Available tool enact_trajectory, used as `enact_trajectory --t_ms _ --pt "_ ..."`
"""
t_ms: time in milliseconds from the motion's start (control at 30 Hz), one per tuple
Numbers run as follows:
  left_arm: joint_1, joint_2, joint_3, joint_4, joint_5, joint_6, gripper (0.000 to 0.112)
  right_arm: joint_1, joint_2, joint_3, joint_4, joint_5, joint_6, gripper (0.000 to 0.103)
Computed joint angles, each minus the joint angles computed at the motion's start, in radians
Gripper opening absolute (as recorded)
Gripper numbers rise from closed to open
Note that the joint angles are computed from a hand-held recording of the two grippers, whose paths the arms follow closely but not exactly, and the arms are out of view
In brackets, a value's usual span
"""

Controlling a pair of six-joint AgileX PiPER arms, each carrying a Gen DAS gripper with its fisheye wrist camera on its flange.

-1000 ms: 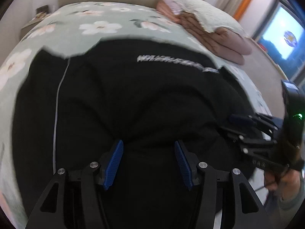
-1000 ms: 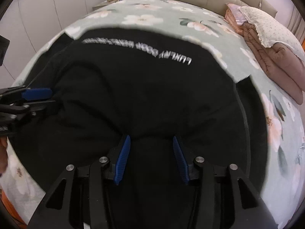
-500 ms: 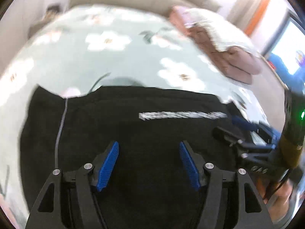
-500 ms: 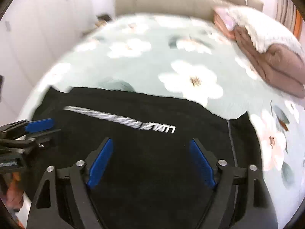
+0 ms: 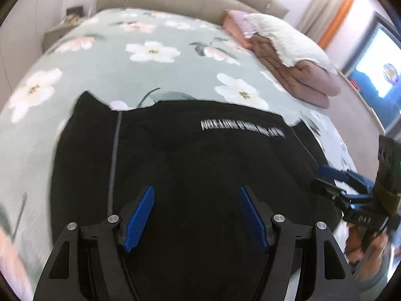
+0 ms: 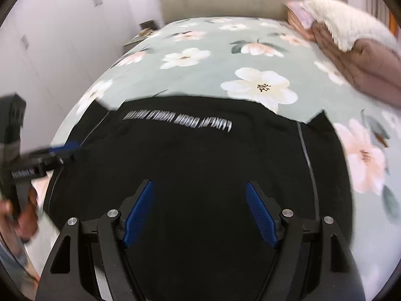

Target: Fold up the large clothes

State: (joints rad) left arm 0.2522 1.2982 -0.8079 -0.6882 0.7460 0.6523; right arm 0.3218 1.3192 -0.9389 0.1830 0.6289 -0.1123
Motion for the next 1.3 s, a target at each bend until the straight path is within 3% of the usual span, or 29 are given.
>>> enact_trajectory --t_ms 100,167,233,267,333,400,500,600,733,833,967,1067,1133,1200,1300 --pt "0.071 -0.084 0.089 0.042 0.061 0.005 0.072 0.068 -0.014 0.077 -0.055 0.028 0.064 0.076" --pt "0.086 -0.06 0.13 0.036 0.048 0.021 0.072 0.089 0.033 0.118 -0.083 -0.007 0.107 0.076" --pt "0.08 -0.014 0.174 -0.026 -0.016 0.089 0.072 0.08 0.053 0.162 -0.056 -0.089 0.098 0.079" --pt "0.067 -0.02 0.212 -0.083 -0.085 0.13 0.072 0.071 0.053 0.171 -0.039 -0.11 0.096 0.079" --pt "0.013 -0.054 0.254 -0.081 -0.181 0.095 0.072 0.072 0.04 0.178 -0.044 -0.107 0.123 0.079" --pt "-0.035 -0.08 0.26 -0.014 -0.221 0.028 0.073 0.082 0.012 0.192 -0.065 -0.096 0.141 0.079" --pt "0.032 -0.128 0.244 -0.004 -0.118 0.081 0.073 0.022 -0.046 0.183 0.019 -0.021 0.022 0.079" --pt "0.23 -0.202 0.216 -0.066 0.031 0.201 0.073 -0.081 -0.165 0.149 0.07 0.079 -0.059 0.079" --pt "0.417 -0.132 0.109 -0.095 0.153 0.277 0.073 -0.329 -0.227 0.122 0.138 0.14 -0.234 0.084" --pt "0.49 -0.023 0.014 -0.074 0.165 0.247 0.073 -0.516 -0.155 0.074 0.253 0.188 -0.397 0.084" --pt "0.557 0.093 -0.036 -0.184 0.177 0.337 0.073 -0.628 -0.053 0.013 0.285 0.2 -0.476 0.084" --pt "0.528 0.205 -0.068 -0.184 0.158 0.324 0.073 -0.681 0.048 -0.027 0.343 0.183 -0.532 0.084" --pt "0.496 0.316 -0.107 -0.169 0.177 0.308 0.073 -0.725 0.124 -0.049 0.435 0.218 -0.598 0.084" --pt "0.505 0.409 -0.127 -0.197 0.222 0.334 0.073 -0.744 0.201 -0.075 0.48 0.26 -0.629 0.085" --pt "0.57 0.564 -0.156 -0.319 0.357 0.41 0.074 -0.764 0.304 -0.09 0.535 0.302 -0.67 0.089"
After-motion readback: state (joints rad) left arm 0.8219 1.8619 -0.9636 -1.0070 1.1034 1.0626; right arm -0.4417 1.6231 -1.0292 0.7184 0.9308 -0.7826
